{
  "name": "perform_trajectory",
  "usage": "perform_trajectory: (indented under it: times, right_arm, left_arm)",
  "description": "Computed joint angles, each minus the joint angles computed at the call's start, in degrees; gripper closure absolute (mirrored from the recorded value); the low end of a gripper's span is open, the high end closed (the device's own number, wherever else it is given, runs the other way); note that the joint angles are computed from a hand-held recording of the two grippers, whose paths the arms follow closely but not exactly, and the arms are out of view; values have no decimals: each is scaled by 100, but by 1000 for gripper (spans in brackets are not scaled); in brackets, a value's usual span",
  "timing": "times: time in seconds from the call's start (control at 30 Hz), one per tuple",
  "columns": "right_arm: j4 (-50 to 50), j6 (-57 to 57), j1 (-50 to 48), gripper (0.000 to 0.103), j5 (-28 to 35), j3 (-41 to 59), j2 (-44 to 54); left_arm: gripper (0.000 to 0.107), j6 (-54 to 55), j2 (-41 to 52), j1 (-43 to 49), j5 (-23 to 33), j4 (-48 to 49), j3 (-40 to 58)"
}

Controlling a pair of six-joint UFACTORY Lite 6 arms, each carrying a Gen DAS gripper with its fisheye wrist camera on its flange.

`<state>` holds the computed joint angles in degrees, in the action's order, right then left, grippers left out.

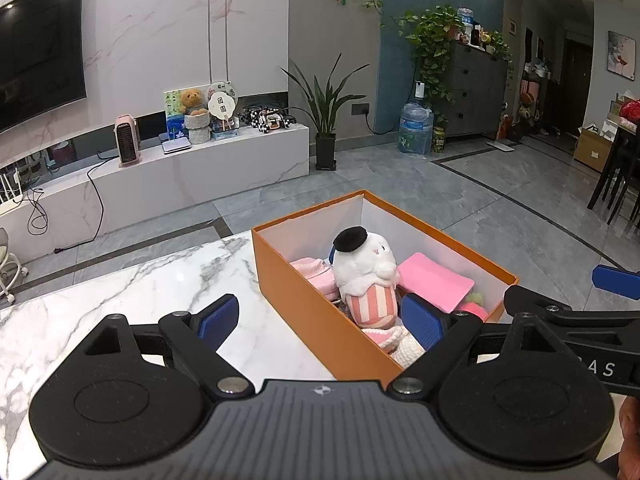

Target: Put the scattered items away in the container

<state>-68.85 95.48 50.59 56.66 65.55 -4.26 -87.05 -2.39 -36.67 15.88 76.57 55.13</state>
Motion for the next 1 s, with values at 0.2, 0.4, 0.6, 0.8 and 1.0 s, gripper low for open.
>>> perform_trajectory:
  times: [0.2, 0.4, 0.6, 0.8, 1.0]
  right_arm:
    - [32, -20, 15, 0, 25, -22, -58]
    - [61, -55, 15, 0, 53, 4, -44]
    - [71, -53, 51, 0, 97, -17, -69]
    - [83, -47, 72, 0, 140, -2, -54]
    - [112, -87, 73, 0, 175, 37, -35]
  left_arm:
    - [4, -51, 11, -45, 48, 33, 4]
    - [4, -163, -35, -163, 159, 75, -42]
    - [4, -240, -61, -262, 247, 89, -61]
    - [4, -353, -61, -239, 208, 225, -79]
    - [4, -225, -57, -198, 156, 134, -61]
